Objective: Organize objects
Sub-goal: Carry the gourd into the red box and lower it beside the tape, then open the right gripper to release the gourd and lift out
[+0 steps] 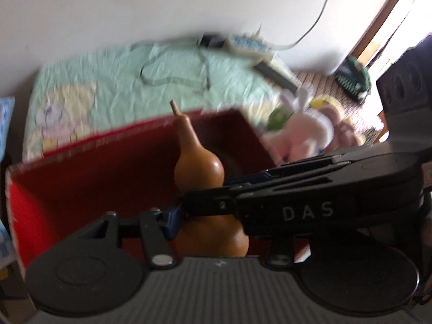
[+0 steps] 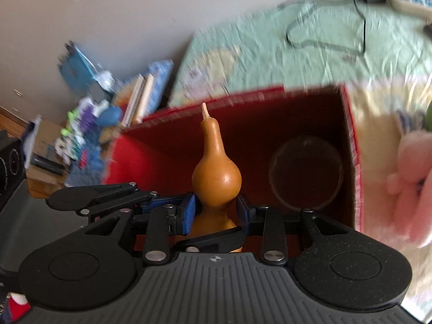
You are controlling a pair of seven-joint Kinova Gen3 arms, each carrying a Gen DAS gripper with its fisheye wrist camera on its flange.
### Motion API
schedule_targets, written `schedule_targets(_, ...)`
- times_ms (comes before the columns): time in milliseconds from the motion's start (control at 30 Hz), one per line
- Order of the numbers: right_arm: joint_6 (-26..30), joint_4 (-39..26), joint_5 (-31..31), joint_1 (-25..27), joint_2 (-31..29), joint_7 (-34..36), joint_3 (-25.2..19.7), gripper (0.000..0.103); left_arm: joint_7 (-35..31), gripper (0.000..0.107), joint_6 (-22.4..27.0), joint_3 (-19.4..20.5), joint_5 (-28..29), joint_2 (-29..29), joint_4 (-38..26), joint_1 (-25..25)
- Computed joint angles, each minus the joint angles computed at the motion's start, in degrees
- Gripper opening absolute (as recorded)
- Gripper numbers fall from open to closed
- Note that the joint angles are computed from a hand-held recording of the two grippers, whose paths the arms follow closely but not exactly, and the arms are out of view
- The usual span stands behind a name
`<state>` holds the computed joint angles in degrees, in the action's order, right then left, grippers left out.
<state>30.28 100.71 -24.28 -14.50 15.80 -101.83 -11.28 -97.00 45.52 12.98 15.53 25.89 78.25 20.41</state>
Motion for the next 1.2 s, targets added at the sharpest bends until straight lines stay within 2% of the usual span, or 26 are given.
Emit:
schedule_targets(233,7.7,-5.5,4.7,-2.9,5.8,-4.5,1.6,0.036,2.9,0.045,4.6,-1.0,-1.1,6.5,-2.8,0.5)
schedule_targets(400,9.7,-7.1,7.1,-4.0,7.0,-6.6,2.1,0.036,4.8,0.045,7.3,-1.8,-3.2,8.3,-4.5,1.9)
schedule_targets(500,11.0,-8.0,11.4,-6.8,7.5,-10.0,4.2,0.036,5.3,0.045,8.4,-1.7,-3.3,8.6,-5.1,1.7)
schedule_targets(633,9.5,-6.4,10.7,-5.2,7.1,-10.0,2.8,0.036,5.1,0.047,8.6,-1.4,-2.6,8.4,-4.5,1.1)
schedule_targets(767,8.7,-5.7,12.6,-6.5,6.4,-11.7,3.4,0.036,5.7,0.052,7.2,-1.8,-2.8,7.2,-2.5,1.1)
schedule_targets(967,7.4,-5.0,12.7,-5.6,5.9,-10.9,2.6,0.037,4.0,0.052,5.8,-0.6,0.0,4.7,1.7,-1.7)
schedule_targets(1067,5.2,-3.1,10.3,-3.8,5.0,-9.4,1.6,0.039,3.4,0.052,6.1,-0.2,1.4,4.6,2.0,-2.5)
schedule_targets(1200,3.1,-1.1,11.6,-5.3,3.3,-11.3,2.8,0.044,3.9,0.052,7.3,-0.6,1.3,5.8,-0.2,-1.8)
